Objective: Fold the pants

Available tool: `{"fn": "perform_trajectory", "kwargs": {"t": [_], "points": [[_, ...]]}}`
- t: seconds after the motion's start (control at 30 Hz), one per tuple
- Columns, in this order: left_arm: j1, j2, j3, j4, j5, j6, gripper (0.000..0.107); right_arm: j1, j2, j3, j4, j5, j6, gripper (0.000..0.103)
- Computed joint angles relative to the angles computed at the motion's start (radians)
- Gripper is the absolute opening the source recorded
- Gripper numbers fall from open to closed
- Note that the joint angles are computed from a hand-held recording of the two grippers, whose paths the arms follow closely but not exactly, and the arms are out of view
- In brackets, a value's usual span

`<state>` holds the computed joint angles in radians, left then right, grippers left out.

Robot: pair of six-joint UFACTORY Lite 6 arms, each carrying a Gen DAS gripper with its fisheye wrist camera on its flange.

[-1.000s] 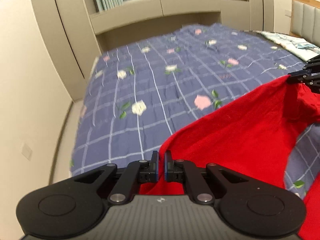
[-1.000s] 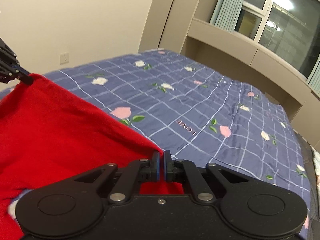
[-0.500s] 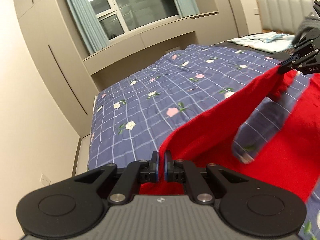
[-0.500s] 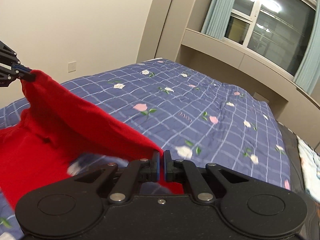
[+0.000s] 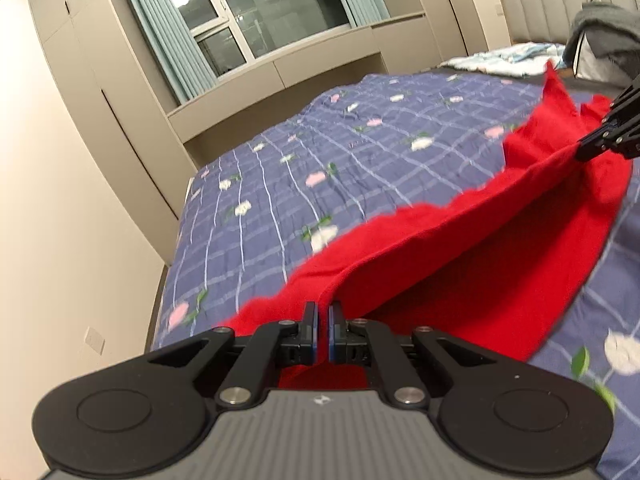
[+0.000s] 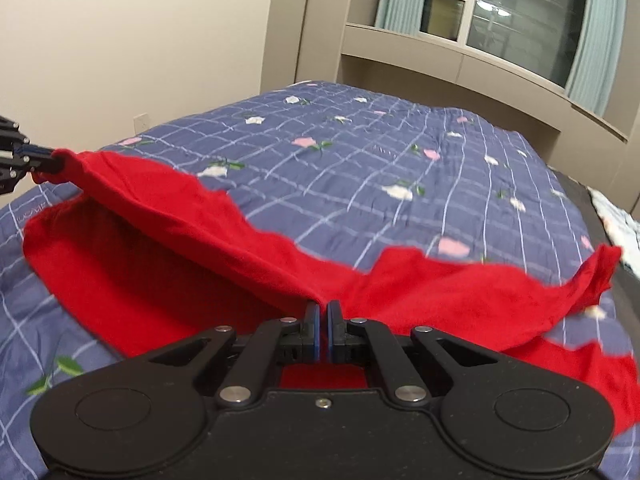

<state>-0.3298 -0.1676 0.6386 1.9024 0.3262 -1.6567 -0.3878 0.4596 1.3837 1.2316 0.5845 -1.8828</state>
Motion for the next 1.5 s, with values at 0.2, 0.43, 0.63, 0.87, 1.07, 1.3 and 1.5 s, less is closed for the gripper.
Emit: {"fn": "perform_trajectory", "kwargs": {"t": [0.2, 0.43, 0.63, 0.87, 1.07, 1.3, 1.5], "points": [[-0.018, -0.075, -0.113, -0.003, 0.009, -0.003, 0.004, -0.033, -0.122, -0.204, 0.177, 0.014, -0.190, 0.001], [0.011, -0.092, -0.148, -0.042, -0.054, 0.029, 0.004, -0.059, -0.197, -0.328, 0.163, 0.000, -0.215, 0.001], [-0.088, -0.132, -0.173, -0.205, 0.022, 0.154, 0.004, -0.062, -0.191, -0.369, 0.243, -0.021, -0.280, 0.001], [-0.147, -0.005, -0.136, -0.216, 0.086, 0.106, 0.008, -0.020, -0.163, -0.373, 0.333, -0.096, -0.313, 0.002], [-0.154, -0.049, -0.165, -0.220, 0.126, 0.103, 0.082, -0.060, -0.167, -0.393, 0.331, -0.048, -0.312, 0.023], [-0.207, -0.075, -0.119, -0.352, 0.119, 0.137, 0.102, -0.200, -0.188, -0.426, 0.290, 0.076, -0.259, 0.091], [-0.285, 0.067, 0.033, -0.356, -0.032, 0.169, 0.102, -0.343, -0.083, -0.301, 0.206, 0.184, -0.186, 0.102]]}}
